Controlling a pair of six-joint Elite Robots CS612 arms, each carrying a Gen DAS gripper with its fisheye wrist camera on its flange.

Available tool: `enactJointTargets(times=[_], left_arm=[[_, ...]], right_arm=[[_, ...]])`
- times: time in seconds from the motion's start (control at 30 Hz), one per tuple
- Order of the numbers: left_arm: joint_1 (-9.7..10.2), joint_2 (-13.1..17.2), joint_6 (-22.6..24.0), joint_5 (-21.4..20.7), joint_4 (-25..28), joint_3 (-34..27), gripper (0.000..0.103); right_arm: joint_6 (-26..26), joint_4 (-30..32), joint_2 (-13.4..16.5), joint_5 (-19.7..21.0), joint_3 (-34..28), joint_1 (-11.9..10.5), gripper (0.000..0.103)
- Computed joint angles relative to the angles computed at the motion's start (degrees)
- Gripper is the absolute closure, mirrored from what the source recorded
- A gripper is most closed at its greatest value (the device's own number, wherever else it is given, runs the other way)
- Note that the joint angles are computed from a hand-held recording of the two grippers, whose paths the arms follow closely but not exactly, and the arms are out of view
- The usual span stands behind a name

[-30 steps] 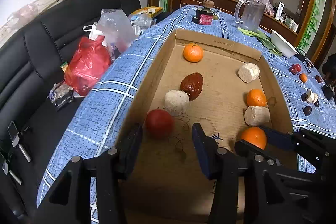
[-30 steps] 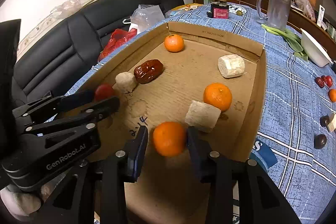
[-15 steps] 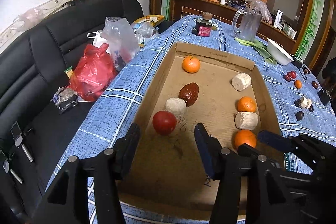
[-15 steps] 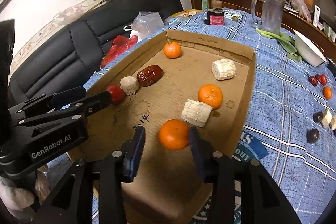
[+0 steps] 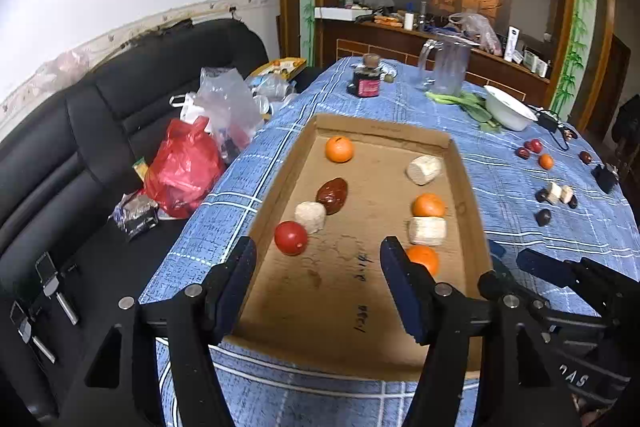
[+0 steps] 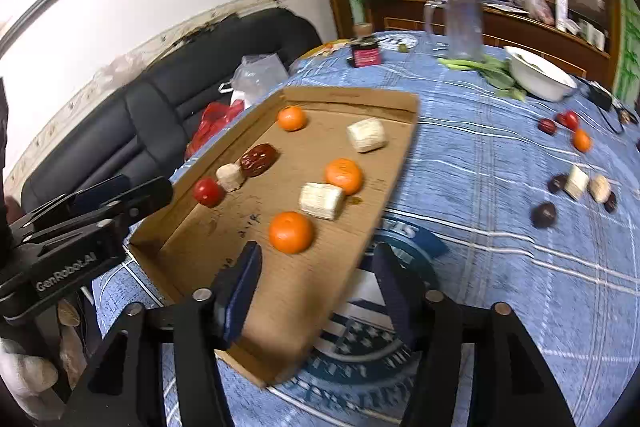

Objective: Organize fruits
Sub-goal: 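Withdraw both tools from the box toward the remaining fruit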

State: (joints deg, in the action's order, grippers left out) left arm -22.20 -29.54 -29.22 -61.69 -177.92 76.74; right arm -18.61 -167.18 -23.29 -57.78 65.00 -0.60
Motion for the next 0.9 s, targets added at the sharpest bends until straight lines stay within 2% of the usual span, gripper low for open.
enactJointTargets(times=[0.27,0.4,0.6,0.7,0.9], left_arm=[[-1.77,-2.1,3.0,-0.7,-5.8,3.4,0.037],[-2.79,-3.0,4.9,-1.8,-9.5,4.7,0.034],[-3.95,-3.7,8.3,-5.4,-13.3,5.0,0.033],[-4.47,-3.9,10.7,-6.0,-14.1,4.5,0.027],[-5.19,-2.8,16.0,-6.8,-12.1,0.9,0.026]], right_arm=[[7.3,-5.9,-1.9,1.3,4.2,-3.4,0.038],[9.6,-10.0,-3.1,0.5,6.5,-5.2,0.038],[12.1,-14.9,-4.5,-3.5,8.0,-8.4,0.036],[13.1,-16.6,-5.0,-6.1,7.9,-9.9,0.032],[14.5,-16.3,-4.5,-10.0,5.0,-11.9,0.03]])
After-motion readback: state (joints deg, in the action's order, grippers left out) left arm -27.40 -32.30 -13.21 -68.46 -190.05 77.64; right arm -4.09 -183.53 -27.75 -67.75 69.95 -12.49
